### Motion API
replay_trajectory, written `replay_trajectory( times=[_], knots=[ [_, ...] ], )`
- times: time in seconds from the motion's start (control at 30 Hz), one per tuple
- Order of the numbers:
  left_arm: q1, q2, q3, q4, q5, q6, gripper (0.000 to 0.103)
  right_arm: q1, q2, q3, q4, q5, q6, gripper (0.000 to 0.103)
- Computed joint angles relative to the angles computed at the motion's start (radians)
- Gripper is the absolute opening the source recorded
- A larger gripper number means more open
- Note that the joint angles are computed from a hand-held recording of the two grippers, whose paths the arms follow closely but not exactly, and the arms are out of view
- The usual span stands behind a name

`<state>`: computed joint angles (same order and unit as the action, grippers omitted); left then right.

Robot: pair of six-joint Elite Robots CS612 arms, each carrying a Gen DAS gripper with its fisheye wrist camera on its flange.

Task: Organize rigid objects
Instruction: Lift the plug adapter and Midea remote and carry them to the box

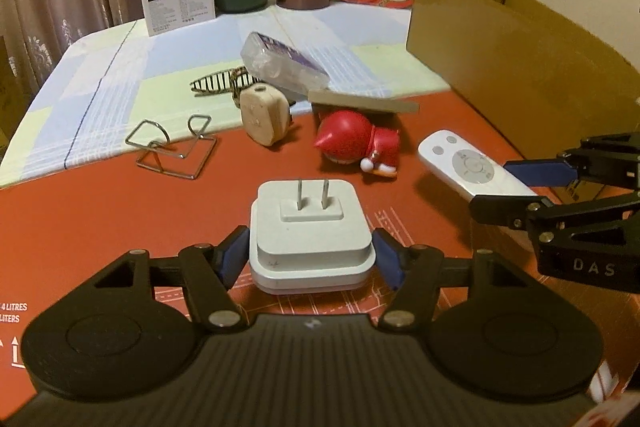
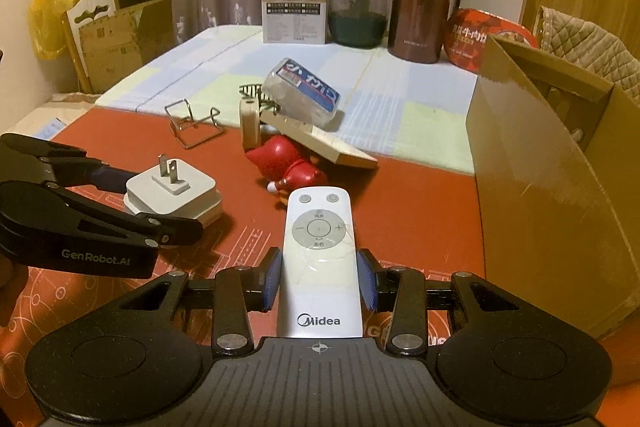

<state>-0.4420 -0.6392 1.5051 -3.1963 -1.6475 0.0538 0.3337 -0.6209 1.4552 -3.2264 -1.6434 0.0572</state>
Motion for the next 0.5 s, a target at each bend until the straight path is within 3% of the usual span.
replay_trajectory(
  times=[0.27,0.5],
  knots=[
    [-0.010,-0.029,0.013,-0.055,0.005,0.006,0.062,-0.003,-0.021,0.014,-0.061,-0.014,0.004,0.037],
    [-0.030,-0.065,0.028,-0.070,0.014,-0.016,0.062,-0.013,-0.076,0.059,-0.118,-0.033,0.014,0.037]
  ],
)
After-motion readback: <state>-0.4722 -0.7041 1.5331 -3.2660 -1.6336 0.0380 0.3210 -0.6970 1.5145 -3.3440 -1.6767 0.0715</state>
